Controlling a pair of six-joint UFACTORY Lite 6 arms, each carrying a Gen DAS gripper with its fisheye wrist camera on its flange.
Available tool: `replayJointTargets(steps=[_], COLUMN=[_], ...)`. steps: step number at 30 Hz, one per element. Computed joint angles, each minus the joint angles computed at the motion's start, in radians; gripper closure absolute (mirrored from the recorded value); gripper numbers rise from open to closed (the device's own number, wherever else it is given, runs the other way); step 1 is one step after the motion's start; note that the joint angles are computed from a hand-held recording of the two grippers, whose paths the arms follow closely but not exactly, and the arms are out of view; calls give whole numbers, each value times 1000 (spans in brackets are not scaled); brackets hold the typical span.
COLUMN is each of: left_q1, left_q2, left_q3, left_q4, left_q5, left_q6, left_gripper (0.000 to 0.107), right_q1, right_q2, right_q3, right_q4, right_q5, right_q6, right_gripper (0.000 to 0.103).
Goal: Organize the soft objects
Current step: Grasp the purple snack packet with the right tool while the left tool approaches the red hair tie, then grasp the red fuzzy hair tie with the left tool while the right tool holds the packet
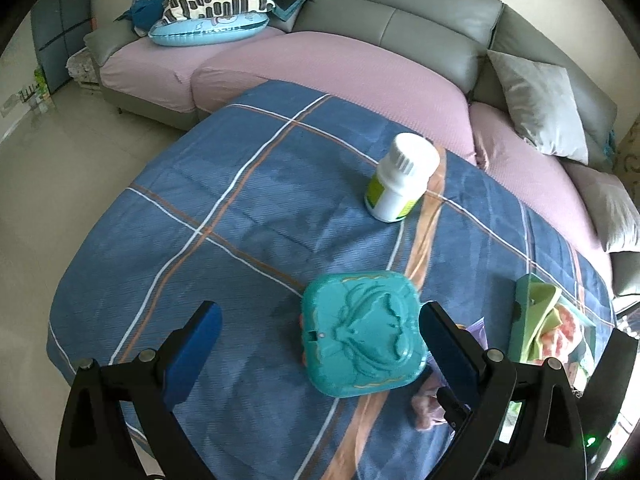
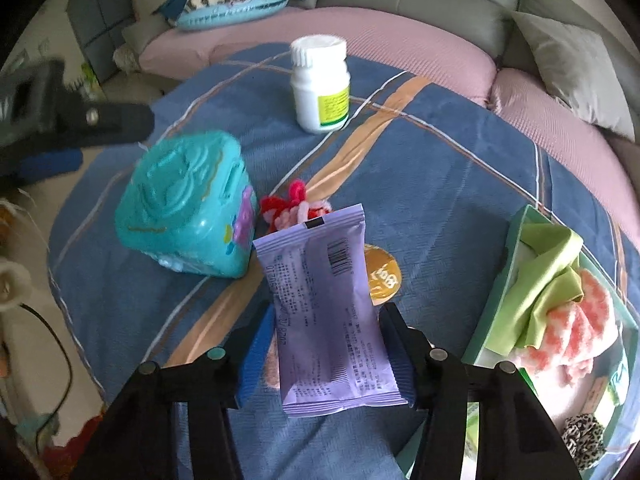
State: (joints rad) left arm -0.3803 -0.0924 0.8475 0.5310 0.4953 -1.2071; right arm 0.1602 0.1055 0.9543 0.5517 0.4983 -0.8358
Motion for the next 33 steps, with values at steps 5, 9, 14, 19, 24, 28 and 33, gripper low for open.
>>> replayJointTargets(steps=[5, 9, 14, 19, 24, 28, 33], left_q1=[-13, -27, -53, -83, -118, -103, -85], left_q2=[20, 34, 69, 121, 218, 324, 553], left_q3=[24, 41, 72, 129, 234, 350, 636], left_q4=[-35, -47, -47, -79, -161, -394, -573], left_q5=[-12, -27, -21, -33, -33, -36, 157], left_q6=[24, 41, 39, 85, 206, 474, 758], left_gripper=[8, 8, 8, 8, 8, 8, 13], right_q1=[-71, -129, -248, -358, -468, -536, -604], right_q2=[-14, -24, -25, -1, 28, 69, 116], right_q3=[27, 43, 65, 101, 150, 195, 241], right_q4=[105, 138, 169, 177, 190, 208, 220], right_q5=[69, 93, 122, 135, 175, 206, 248], right_q6=[-85, -112, -143, -150, -169, -181, -185], right_gripper=[46, 46, 46, 46, 46, 46, 46])
